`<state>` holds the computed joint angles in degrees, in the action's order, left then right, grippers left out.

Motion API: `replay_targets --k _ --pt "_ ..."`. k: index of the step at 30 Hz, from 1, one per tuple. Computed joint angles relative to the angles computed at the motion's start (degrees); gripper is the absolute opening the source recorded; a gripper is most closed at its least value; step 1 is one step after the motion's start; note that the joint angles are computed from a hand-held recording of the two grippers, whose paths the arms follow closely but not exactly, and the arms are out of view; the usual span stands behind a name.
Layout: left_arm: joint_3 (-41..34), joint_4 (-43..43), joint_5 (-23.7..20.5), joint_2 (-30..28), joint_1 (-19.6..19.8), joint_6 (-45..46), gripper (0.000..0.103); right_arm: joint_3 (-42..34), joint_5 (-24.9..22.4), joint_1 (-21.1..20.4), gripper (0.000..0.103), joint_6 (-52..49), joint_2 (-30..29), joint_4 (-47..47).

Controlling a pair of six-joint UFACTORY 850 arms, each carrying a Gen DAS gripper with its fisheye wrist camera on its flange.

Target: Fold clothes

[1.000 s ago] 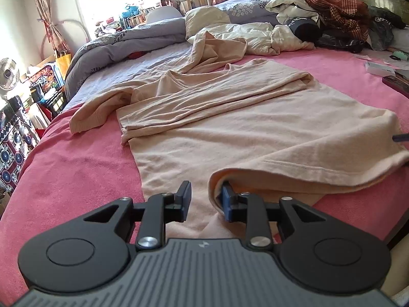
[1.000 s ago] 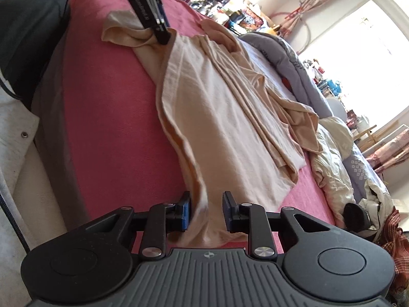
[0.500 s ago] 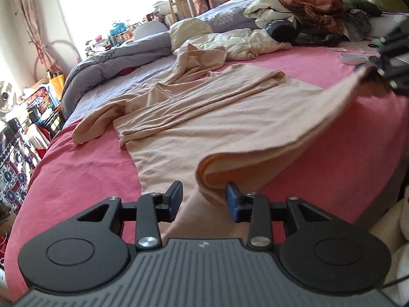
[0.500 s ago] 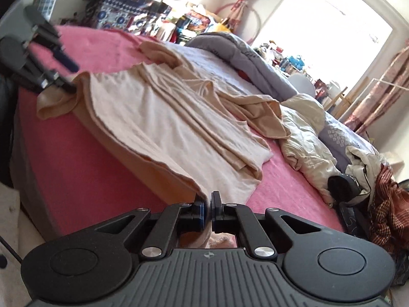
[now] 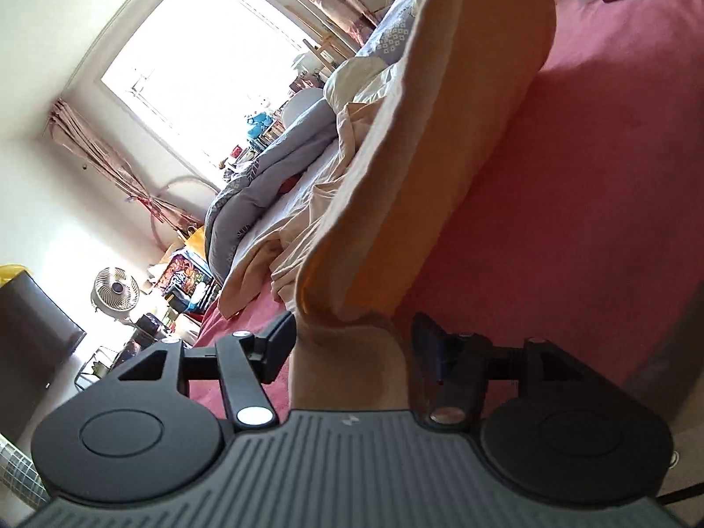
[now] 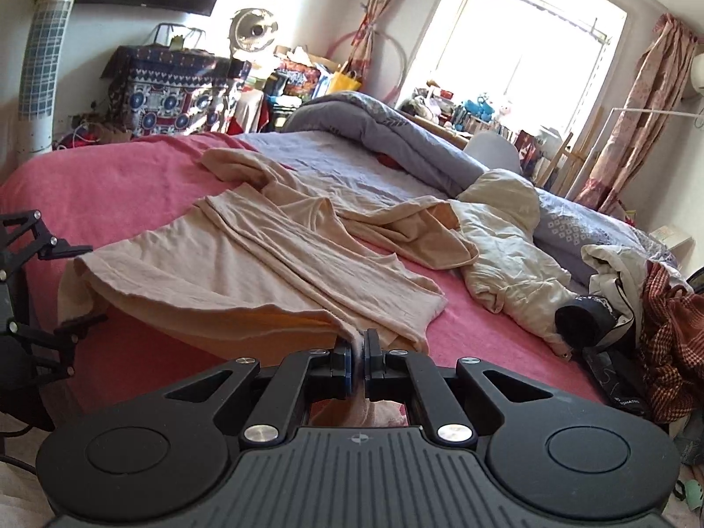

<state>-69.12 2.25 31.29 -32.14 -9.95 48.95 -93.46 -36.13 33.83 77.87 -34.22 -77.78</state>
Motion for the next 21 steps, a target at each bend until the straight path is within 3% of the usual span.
replay_targets --k 4,10,16,21 --pt "-2.5 -8.1 -0.4 -1.7 -2.5 3.3 0.066 0.1 0.1 -0.1 0.007 0.5 0.2 0.4" --pt "-5.8 -27.3 6.1 -5.6 -5.3 20.3 0.066 1.7 -1.0 0.1 0.007 4.4 1.1 -1.9" --pt "-2.5 -23.1 6.3 -2.9 -3.0 19.8 0.056 4.4 -1.3 -0.6 0.007 6.5 2.4 -0.8" --pt "0.4 -18.7 4.5 0.6 -1.4 14.8 0.03 7.3 -0.4 -0.1 0.007 6.3 3.4 1.0"
